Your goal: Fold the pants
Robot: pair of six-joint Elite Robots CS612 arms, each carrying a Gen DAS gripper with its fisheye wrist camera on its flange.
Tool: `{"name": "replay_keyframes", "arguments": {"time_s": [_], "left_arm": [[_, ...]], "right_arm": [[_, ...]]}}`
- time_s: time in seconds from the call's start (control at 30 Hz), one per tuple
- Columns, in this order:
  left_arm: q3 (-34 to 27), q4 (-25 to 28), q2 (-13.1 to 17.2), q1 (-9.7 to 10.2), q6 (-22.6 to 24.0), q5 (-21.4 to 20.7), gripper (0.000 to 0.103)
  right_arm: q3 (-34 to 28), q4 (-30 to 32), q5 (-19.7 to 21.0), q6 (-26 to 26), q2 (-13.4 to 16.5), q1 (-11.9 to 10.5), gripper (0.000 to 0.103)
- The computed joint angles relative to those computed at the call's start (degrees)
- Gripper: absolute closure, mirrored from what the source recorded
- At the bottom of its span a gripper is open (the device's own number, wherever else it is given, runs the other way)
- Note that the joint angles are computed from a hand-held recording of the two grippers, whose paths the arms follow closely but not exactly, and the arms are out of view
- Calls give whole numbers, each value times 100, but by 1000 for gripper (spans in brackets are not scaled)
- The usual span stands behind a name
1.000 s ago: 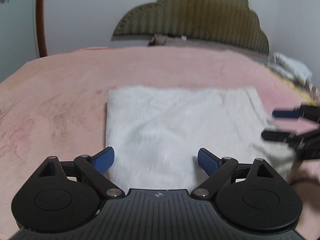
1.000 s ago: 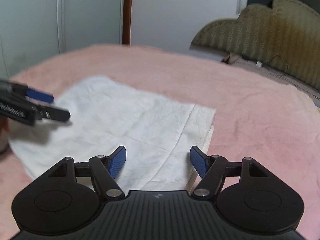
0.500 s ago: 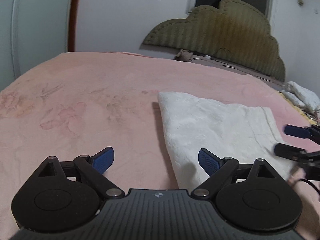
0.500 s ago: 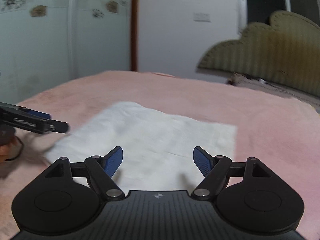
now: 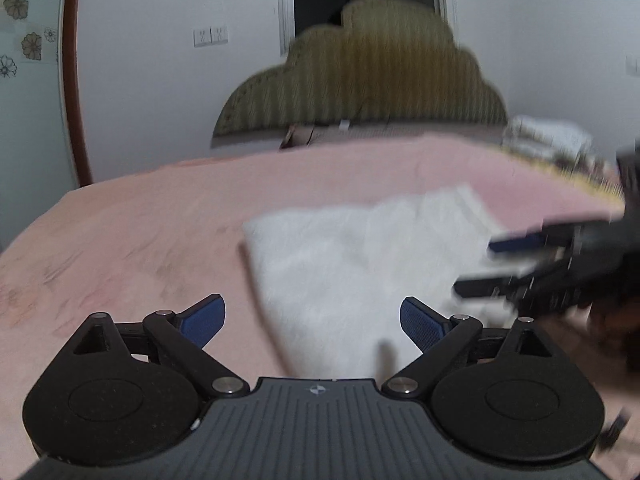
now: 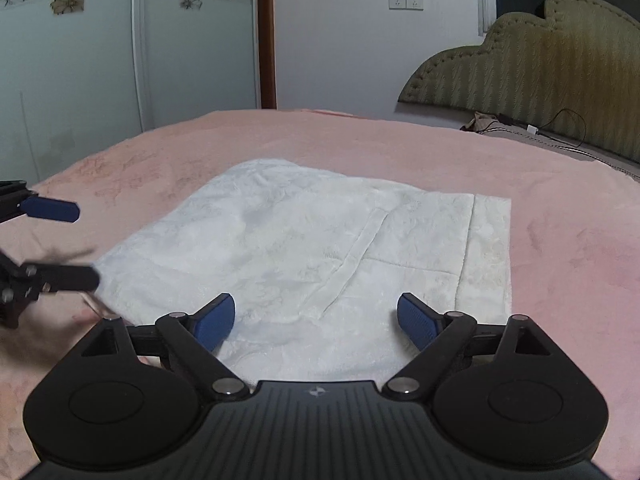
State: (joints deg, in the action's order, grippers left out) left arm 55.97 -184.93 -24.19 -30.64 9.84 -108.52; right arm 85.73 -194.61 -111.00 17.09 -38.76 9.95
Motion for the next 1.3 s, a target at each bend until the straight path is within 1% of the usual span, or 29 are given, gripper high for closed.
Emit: {"name": "replay_keyframes", "arguments": {"time_s": [0.03, 0.07, 0.1, 0.13, 0.17, 0.2, 0.23, 0.27, 0.3, 0.33, 0.37, 0.43, 0.5, 0.53, 0.6, 0.63, 0.67, 0.7, 0.77, 0.8, 0.83, 0.87, 0.9, 0.93, 1.0, 1.07, 1.13, 1.2, 1.3], "left_arm": [[-206, 94, 88, -7, -188, -135, 7], [-409, 276, 182, -3, -250, -312, 7], [-623, 603, 267, -20, -293, -402, 7], [-790, 1076, 315, -44, -245, -417, 7], [-911, 1581, 353, -81, -116, -304, 9], [-929, 1847, 370, -141, 4, -58, 6], [-895, 1872, 379, -175, 130, 108, 6], [-824, 1657, 381, -186, 234, 150, 5], [-698, 1356, 363, -204, 250, 231, 5], [-653, 1295, 342, -214, 352, 277, 5], [-645, 1290, 330, -215, 407, 286, 5], [-702, 1264, 346, -196, 413, 283, 5], [-756, 1156, 372, -203, 188, 525, 4], [-809, 1119, 399, -184, 114, 583, 4], [-1007, 1350, 459, -152, -214, 688, 0], [-1120, 1499, 496, -128, -370, 673, 0], [-1297, 1759, 551, -79, -628, 522, 0], [-1460, 1987, 608, -42, -853, 380, 0], [-1865, 2518, 769, 23, -1321, 131, 0], [-2109, 2873, 863, 59, -1510, -30, 0], [-2301, 3086, 947, 80, -1572, -114, 0], [-2349, 3064, 973, 80, -1593, -94, 0], [-2322, 2999, 962, 61, -1526, 27, 0], [-2354, 3057, 969, 49, -1454, 100, 0], [-2272, 2967, 938, 1, -1344, 308, 0], [-2058, 2764, 851, -59, -1303, 565, 0], [-1998, 2708, 828, -78, -1251, 651, 0], [-1934, 2647, 800, -80, -1279, 670, 0], [-1904, 2538, 807, -84, -1241, 685, 0]], "right_arm": [[-3, -83, -65, 132, 9, -2, 14], [-3, -149, -164, 293, 13, -3, 14], [-7, -156, -251, 435, 14, -6, 14], [-5, -98, -299, 538, 5, -15, 14], [6, -10, -335, 583, -7, -21, 14], [-4, 96, -391, 551, 0, -18, 14], [7, 126, -393, 387, 14, -16, 14], [12, 103, -387, 188, 35, -8, 14], [-3, 24, -464, -87, 82, 23, 10], [-28, -19, -512, -224, 115, 47, 4], [-49, 25, -530, -306, 121, 59, 0], [-49, 57, -506, -320, 111, 49, 0], [28, -69, -385, -187, 72, 8, 0], [65, -178, -412, -84, 62, 2, 0], [173, -413, -533, 191, 25, -22, 0], [242, -435, -520, 341, -17, -58, 0], [304, -385, -463, 507, -66, -106, 0], [384, -227, -317, 750, -146, -182, 0], [505, -66, 74, 1078, -242, -339, 0], [554, -110, 253, 1195, -252, -416, 0], [591, -140, 396, 1341, -255, -483, 0], [631, -146, 570, 1530, -265, -553, 0], [674, -188, 757, 1742, -268, -626, 0], [710, -284, 910, 1920, -254, -681, 0], [718, -512, 975, 2055, -200, -721, 0], [671, -521, 872, 2086, -166, -708, 0], [562, -422, 635, 1950, -113, -643, 0], [468, -207, 408, 1712, -94, -577, 0], [455, -194, 331, 1649, -82, -556, 0]]}}
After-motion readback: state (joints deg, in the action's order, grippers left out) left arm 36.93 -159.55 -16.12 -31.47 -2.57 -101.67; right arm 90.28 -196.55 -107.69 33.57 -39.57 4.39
